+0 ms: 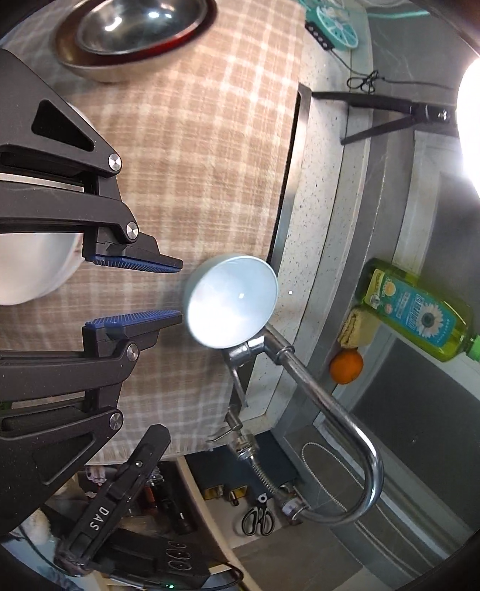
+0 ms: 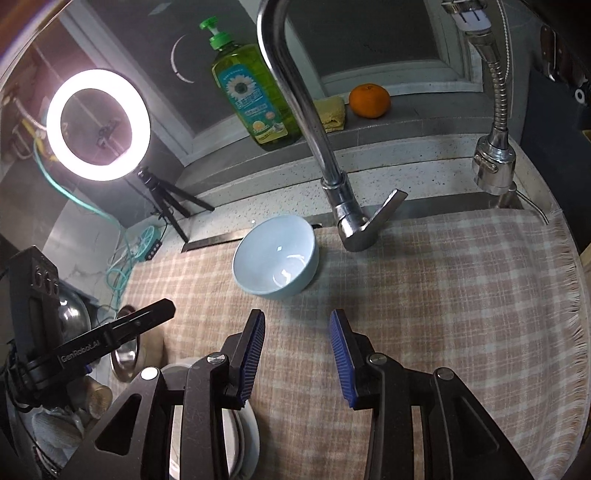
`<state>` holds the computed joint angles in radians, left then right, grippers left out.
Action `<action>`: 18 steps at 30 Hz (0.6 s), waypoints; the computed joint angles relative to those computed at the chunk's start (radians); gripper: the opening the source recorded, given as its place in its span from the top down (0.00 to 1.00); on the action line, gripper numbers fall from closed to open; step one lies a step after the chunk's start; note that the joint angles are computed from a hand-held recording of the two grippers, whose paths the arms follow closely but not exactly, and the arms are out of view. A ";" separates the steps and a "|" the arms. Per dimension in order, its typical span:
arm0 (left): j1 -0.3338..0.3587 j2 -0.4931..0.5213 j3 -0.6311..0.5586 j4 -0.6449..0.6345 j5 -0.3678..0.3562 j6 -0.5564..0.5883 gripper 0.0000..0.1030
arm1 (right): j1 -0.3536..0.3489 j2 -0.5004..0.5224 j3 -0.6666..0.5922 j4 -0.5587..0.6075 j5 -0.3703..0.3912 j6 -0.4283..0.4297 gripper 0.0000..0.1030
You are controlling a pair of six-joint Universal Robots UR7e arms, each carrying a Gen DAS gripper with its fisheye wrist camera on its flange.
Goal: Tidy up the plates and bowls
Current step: 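Close both tools on the rim of the pale blue bowl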
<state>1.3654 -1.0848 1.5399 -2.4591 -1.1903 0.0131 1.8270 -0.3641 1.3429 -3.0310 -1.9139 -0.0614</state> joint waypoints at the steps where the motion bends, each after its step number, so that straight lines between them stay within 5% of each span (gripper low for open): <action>1: 0.005 0.019 -0.026 0.016 0.004 0.008 0.82 | -0.004 0.014 -0.023 0.002 0.002 0.013 0.68; 18: 0.057 0.257 -0.376 0.231 0.040 0.074 0.82 | -0.061 0.223 -0.411 0.245 0.038 0.220 0.68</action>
